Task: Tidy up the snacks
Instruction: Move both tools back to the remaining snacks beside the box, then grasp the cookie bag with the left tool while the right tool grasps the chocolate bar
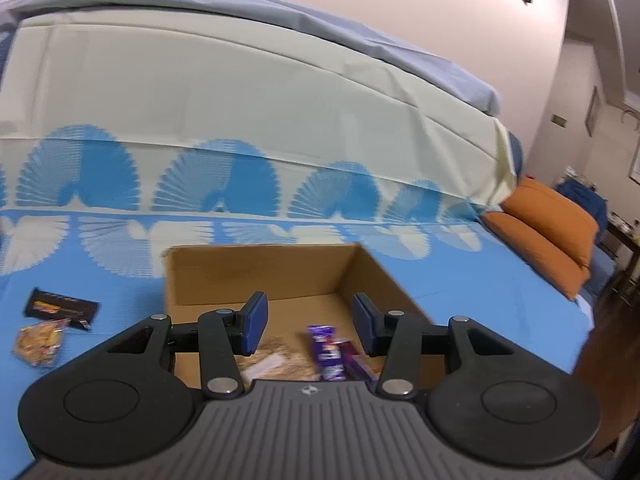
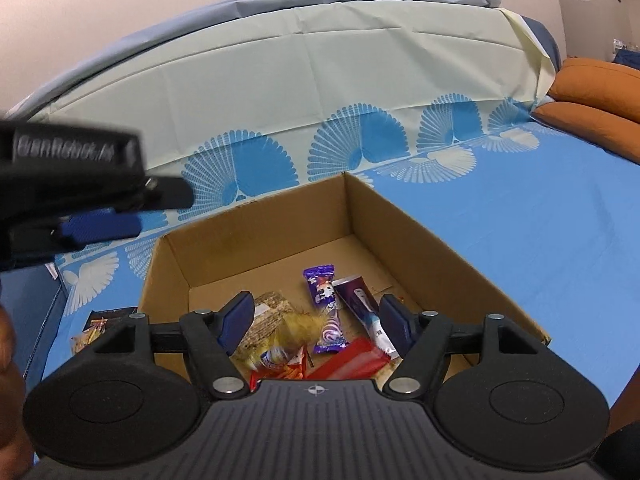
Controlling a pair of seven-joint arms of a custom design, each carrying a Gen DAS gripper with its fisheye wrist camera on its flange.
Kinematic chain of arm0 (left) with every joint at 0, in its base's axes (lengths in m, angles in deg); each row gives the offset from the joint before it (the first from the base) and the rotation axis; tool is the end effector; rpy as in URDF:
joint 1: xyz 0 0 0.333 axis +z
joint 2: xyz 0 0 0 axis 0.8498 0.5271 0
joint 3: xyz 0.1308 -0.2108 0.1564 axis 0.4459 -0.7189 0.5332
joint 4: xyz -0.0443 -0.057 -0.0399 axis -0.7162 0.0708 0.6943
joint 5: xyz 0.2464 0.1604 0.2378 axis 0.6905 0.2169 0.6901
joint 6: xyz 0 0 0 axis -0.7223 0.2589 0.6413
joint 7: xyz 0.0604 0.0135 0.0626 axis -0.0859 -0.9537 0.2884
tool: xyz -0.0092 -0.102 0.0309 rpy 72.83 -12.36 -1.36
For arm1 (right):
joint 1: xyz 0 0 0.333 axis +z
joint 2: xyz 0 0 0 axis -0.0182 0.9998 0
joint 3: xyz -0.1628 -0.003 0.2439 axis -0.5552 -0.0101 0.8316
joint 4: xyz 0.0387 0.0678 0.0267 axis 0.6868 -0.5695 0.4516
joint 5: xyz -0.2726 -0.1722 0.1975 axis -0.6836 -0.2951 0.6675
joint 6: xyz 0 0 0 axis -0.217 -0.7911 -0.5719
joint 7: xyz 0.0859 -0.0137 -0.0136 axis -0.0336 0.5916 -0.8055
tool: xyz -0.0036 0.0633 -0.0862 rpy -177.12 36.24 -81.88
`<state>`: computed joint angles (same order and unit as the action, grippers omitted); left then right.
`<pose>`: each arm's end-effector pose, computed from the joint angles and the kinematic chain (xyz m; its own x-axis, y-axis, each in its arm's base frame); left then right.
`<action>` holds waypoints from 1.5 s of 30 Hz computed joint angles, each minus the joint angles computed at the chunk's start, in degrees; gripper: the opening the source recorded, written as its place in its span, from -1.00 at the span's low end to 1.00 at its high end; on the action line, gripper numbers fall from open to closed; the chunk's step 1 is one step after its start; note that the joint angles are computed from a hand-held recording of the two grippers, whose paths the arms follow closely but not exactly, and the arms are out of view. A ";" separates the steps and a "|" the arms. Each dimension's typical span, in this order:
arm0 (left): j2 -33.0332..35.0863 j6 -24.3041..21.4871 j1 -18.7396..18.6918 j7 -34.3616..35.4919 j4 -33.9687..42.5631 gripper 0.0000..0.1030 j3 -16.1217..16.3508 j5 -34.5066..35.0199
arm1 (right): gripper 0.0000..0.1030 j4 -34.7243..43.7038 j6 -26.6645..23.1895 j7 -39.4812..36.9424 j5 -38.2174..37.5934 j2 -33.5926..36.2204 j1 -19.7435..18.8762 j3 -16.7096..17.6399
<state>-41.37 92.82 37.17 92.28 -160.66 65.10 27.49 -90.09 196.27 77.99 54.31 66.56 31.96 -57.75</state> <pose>0.6401 -0.1634 0.5105 -0.0534 -0.9787 0.1985 -0.5048 -0.1450 -0.8510 0.6337 0.3899 0.5234 -0.0011 -0.9780 -0.2087 -0.6021 0.1673 -0.7807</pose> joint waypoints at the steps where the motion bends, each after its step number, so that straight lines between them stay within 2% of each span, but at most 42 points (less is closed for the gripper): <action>1: -0.33 0.59 -1.33 -1.71 -1.03 -0.01 2.15 1.22 | 0.38 0.03 0.02 -0.19 -0.04 0.06 0.05 0.06; 3: -0.98 0.77 -1.91 -3.67 -2.89 0.01 4.12 2.16 | 0.38 0.68 -0.09 -1.24 0.60 0.52 -0.24 0.57; 8: -1.62 -2.66 -0.92 -10.67 -5.16 0.30 7.07 5.38 | 0.38 2.11 0.18 -4.12 2.71 1.62 -0.55 1.47; 10: -1.47 -4.75 0.77 -14.10 -5.48 0.44 7.14 5.81 | 0.38 2.67 0.24 -5.04 3.56 1.99 -0.53 1.69; 13: -0.73 -7.66 4.41 -18.84 -5.22 0.54 6.19 4.48 | 0.38 3.46 0.39 -5.93 4.57 2.52 -0.34 1.73; 17: 1.95 -11.30 9.38 -24.89 -2.27 0.55 5.03 2.62 | 0.38 4.90 0.29 -6.82 5.86 3.45 -0.19 1.78; 21: 6.24 -16.37 12.93 -32.06 4.20 0.66 4.34 2.04 | 0.38 6.42 0.01 -6.93 6.39 4.47 0.20 1.27; 24: 10.75 -22.70 15.45 -36.57 11.62 0.72 2.95 0.52 | 0.38 7.40 0.34 -7.66 6.78 5.29 0.15 1.27; 27: 15.78 -27.71 18.87 -36.66 19.02 0.75 -0.06 -2.63 | 0.38 8.87 -0.05 -9.06 7.63 6.35 -0.06 1.53; 31: 21.02 -34.36 21.20 -32.55 27.00 0.75 -3.35 -5.23 | 0.38 10.54 -0.90 -10.30 9.10 7.49 -0.34 1.68; 33: 21.75 -35.39 21.42 -30.49 27.72 0.71 -4.10 -5.37 | 0.38 11.38 -1.40 -10.38 9.65 8.01 -0.30 1.53; 35: 20.50 -35.45 20.50 -29.35 25.46 0.57 -3.83 -4.14 | 0.38 11.89 -1.64 -10.50 9.99 8.35 -0.19 1.43; 37: 19.42 -35.37 19.86 -26.83 23.86 0.15 -3.45 -1.88 | 0.38 12.17 -1.66 -10.80 10.13 8.57 -0.03 1.37; 38: 19.25 -35.70 19.80 -26.05 23.69 0.11 -3.56 -1.62 | 0.38 12.28 -1.63 -10.94 10.12 8.65 0.06 1.31; 42: 14.36 -31.72 20.63 -23.68 15.95 -0.07 -4.00 -1.61 | 0.38 12.72 -1.97 -11.31 9.87 8.90 0.43 0.98; 45: 10.16 -29.35 20.82 -21.22 9.92 -0.07 -3.80 -0.40 | 0.38 12.57 -1.96 -11.19 9.47 8.82 0.68 0.58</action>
